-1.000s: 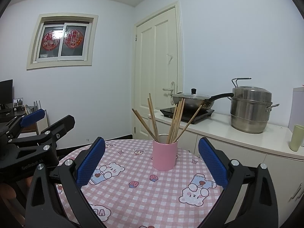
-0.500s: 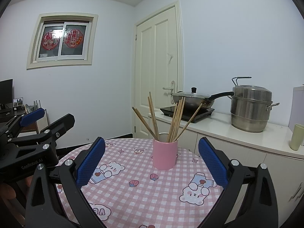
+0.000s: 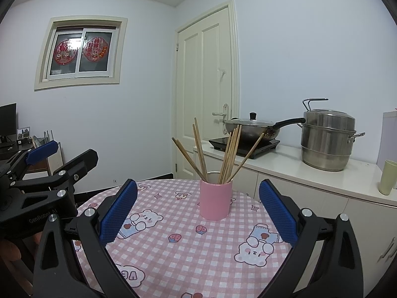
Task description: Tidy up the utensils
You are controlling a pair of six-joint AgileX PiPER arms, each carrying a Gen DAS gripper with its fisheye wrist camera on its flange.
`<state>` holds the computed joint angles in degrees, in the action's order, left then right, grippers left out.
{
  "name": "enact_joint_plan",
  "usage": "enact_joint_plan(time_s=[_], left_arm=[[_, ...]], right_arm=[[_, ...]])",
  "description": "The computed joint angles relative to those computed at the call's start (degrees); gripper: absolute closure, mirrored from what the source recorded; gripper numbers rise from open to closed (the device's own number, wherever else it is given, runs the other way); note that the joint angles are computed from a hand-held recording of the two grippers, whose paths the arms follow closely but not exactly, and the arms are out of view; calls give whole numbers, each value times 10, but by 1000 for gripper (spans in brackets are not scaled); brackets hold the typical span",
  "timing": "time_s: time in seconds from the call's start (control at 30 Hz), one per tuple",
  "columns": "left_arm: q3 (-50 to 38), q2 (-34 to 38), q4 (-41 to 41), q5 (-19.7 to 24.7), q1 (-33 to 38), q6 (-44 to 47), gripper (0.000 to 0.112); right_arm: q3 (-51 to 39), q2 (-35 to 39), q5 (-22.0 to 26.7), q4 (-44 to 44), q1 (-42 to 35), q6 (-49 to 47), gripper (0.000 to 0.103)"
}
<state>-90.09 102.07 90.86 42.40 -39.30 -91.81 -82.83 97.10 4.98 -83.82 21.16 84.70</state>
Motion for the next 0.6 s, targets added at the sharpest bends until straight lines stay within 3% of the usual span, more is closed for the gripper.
enact_joint_plan(time_s=[0.6], left_arm=[[0,1,-4,-1,1,2,16]], right_arm=[[0,0,2,50,2,-51,8]])
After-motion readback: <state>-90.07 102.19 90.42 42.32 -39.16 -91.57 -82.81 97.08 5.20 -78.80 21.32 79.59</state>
